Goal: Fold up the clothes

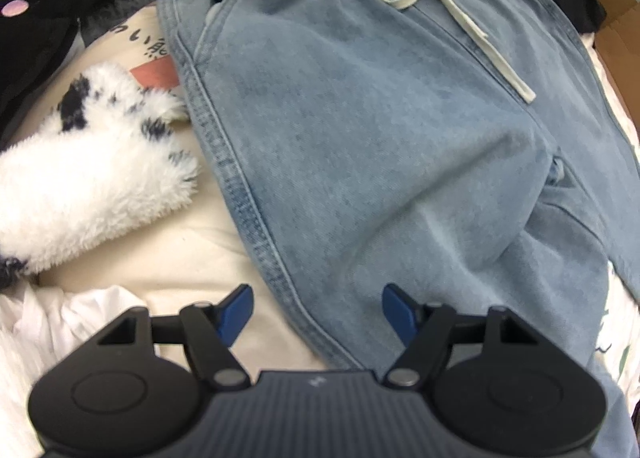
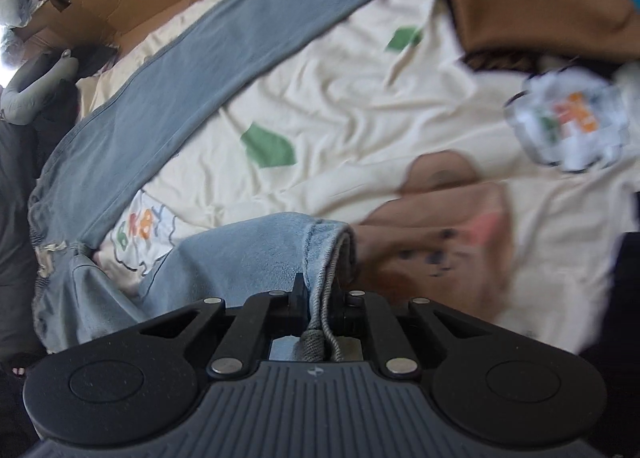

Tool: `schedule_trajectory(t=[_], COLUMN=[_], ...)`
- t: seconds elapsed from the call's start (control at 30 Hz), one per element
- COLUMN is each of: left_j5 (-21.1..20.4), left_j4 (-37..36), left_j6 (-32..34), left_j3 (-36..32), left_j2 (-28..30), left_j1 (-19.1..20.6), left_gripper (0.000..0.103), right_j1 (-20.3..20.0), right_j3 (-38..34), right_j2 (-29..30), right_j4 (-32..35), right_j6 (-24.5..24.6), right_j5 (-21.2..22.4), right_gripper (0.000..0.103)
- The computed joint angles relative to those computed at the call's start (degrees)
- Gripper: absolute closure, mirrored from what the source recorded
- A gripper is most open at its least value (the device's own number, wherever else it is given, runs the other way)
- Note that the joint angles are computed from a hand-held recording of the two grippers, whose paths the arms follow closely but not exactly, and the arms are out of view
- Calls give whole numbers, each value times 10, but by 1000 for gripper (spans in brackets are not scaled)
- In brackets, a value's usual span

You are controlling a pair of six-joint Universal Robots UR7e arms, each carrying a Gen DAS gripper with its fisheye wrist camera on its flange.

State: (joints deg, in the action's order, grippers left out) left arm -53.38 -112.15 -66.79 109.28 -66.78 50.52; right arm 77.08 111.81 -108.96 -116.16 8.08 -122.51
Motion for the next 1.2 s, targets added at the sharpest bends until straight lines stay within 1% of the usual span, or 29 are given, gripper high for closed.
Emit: schedule_trajectory(t=[0.1, 0.23, 0.33, 0.4, 0.43, 0.47, 0.5, 0.53, 0.57, 0.6, 0.63, 0.77, 0.87, 1.0, 1.07, 1.2], left_j5=[-6, -9, -19, -25, -28, -31, -33, -34, -35, -35, -32, -28, -23, -17, -13, -5], left_j4=[-16, -41, -50, -61, -71, -81, -93, -99, -104, -109, -105, -83, -68, -47, -32, -2], left_j6=[0, -1, -9, -16, -16, -16, -13, -11, -10, -8, -11, -21, -20, -22, -24, -23], left_j3=[8, 23, 31, 37, 41, 45, 49, 52, 54, 56, 57, 50, 47, 45, 38, 20], left_j2=[-3, -8, -11, -13, -15, -17, -19, -20, -21, -22, -23, -25, -23, -23, -18, -6], left_j1=[-1, -5, -4, -3, -2, -1, -1, 0, 0, 0, -1, 0, -3, -6, -6, -5], left_gripper=[30, 32, 37, 43, 50, 55, 57, 63, 73, 79, 93, 98, 98, 98, 98, 98], right_j1=[24, 60, 73, 77, 79, 81, 83, 86, 88, 91, 91, 87, 90, 88, 95, 115], right_j3=[-10, -21, -25, -23, -22, -20, -18, -15, -14, -12, -10, -1, 9, 20, 19, 7], right_j2=[-20, -41, -56, -64, -67, -70, -73, -75, -76, -78, -81, -93, -100, -113, -113, -102], right_j4=[14, 46, 74, 95, 105, 115, 127, 140, 156, 172, 186, 236, 263, 272, 282, 317], right_j6=[31, 58, 88, 108, 118, 129, 141, 153, 164, 174, 183, 214, 226, 230, 234, 261], right_j5=[-32, -78, -95, -106, -112, -117, -122, -127, -132, -138, -142, -152, -159, -150, -151, -158], right_gripper=[97, 97, 97, 97, 97, 97, 97, 97, 97, 97, 97, 97, 96, 95, 95, 95])
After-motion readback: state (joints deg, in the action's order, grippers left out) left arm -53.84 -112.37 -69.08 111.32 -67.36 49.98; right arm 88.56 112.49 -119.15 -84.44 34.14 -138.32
